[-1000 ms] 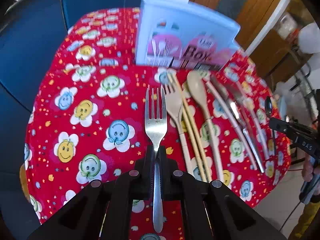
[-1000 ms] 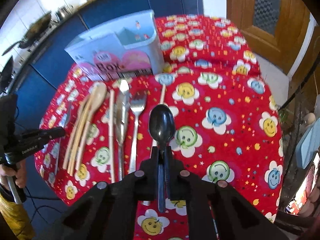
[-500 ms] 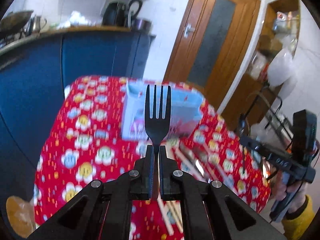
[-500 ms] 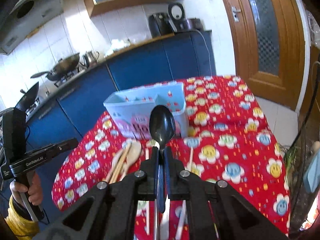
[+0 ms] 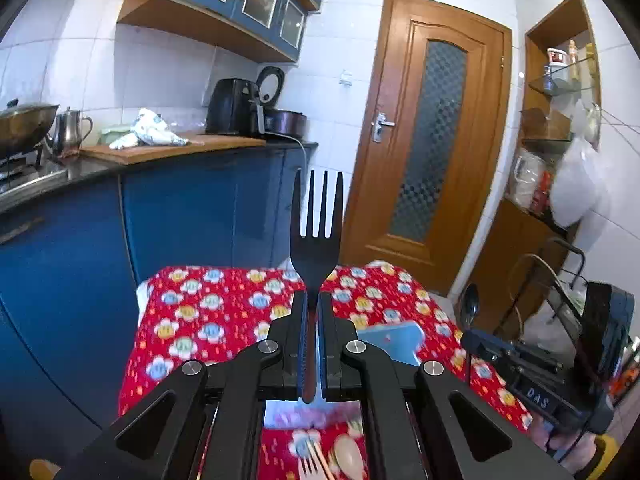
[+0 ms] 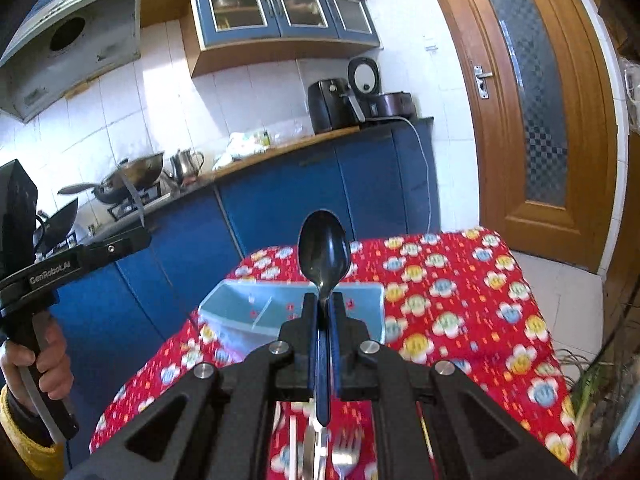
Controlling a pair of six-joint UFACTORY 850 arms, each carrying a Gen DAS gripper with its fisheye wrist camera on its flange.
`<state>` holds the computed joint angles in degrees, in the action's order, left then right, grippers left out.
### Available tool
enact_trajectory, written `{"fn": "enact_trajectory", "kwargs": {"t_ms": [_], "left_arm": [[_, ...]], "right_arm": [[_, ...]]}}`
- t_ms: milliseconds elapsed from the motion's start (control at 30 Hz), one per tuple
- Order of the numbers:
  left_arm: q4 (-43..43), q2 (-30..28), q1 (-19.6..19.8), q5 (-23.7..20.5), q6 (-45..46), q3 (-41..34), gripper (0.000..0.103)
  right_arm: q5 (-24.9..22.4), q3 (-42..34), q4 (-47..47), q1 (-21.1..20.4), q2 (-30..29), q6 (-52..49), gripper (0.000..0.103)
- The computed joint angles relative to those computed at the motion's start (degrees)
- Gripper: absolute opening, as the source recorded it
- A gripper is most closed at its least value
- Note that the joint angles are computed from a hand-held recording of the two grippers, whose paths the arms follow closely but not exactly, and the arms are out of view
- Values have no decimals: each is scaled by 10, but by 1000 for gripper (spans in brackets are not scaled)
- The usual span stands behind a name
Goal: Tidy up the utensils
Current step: 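Move the fork with the left tool to the blue caddy while the right moves the spoon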
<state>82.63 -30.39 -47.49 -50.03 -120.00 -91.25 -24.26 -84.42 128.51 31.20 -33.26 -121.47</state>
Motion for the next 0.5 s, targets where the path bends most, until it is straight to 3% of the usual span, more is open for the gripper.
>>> {"fn": "enact_trajectory", "kwargs": {"t_ms": [200,500], "left_arm": [[15,-30,26,1,-12,-22,4],[27,-45,53,78,-58,5,5]], "right_arm": [[-12,-65,81,7,-60,-82,7],[-8,-120,75,12,-118,-75,8]]}}
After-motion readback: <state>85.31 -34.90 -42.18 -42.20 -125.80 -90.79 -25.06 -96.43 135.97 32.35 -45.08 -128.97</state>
